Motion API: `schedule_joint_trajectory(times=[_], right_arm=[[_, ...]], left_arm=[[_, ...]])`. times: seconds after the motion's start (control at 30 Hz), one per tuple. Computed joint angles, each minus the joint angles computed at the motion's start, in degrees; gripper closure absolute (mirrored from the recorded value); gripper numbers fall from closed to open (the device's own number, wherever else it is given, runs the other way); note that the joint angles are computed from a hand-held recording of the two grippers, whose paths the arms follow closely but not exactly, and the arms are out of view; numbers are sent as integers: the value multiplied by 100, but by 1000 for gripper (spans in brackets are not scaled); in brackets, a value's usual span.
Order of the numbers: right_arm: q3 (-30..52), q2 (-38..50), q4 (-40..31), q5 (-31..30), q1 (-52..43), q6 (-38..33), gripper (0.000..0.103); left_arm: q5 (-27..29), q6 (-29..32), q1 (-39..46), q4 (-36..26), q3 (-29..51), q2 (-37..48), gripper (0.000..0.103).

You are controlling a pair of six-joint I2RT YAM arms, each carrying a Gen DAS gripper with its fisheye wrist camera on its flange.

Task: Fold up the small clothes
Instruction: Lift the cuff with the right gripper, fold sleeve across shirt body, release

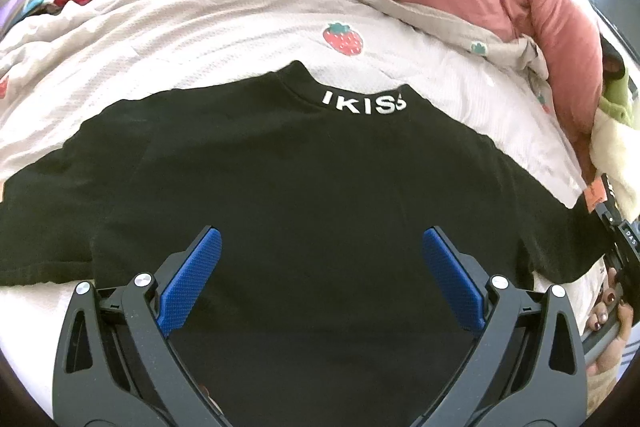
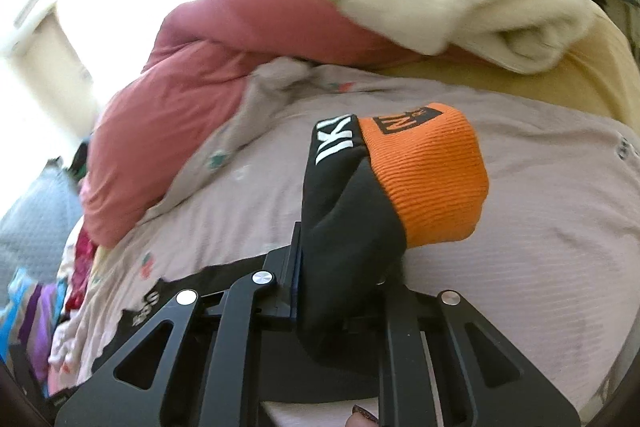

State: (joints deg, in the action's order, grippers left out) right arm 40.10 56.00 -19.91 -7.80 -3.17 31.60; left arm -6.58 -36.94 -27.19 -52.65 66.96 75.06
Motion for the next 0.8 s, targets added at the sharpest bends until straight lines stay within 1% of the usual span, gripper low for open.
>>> schedule_joint_trajectory(times=[0.17,0.37,0.57,0.8], right_arm=[[425,164,-86,370,1025,-29,90],[823,502,-17,1113,2474,-154,90],[1309,1191,49,1683,3725,-212,90],[2000,2269,-207,2274,4676,-497,90]], left_arm=[[106,10,190,-44,-122,-280,8],[386,38,531,-33,-380,-696,8],[707,104,1012,-121,-627,-1118,8],[1265,242,1796,-179,-923,-1600,8]])
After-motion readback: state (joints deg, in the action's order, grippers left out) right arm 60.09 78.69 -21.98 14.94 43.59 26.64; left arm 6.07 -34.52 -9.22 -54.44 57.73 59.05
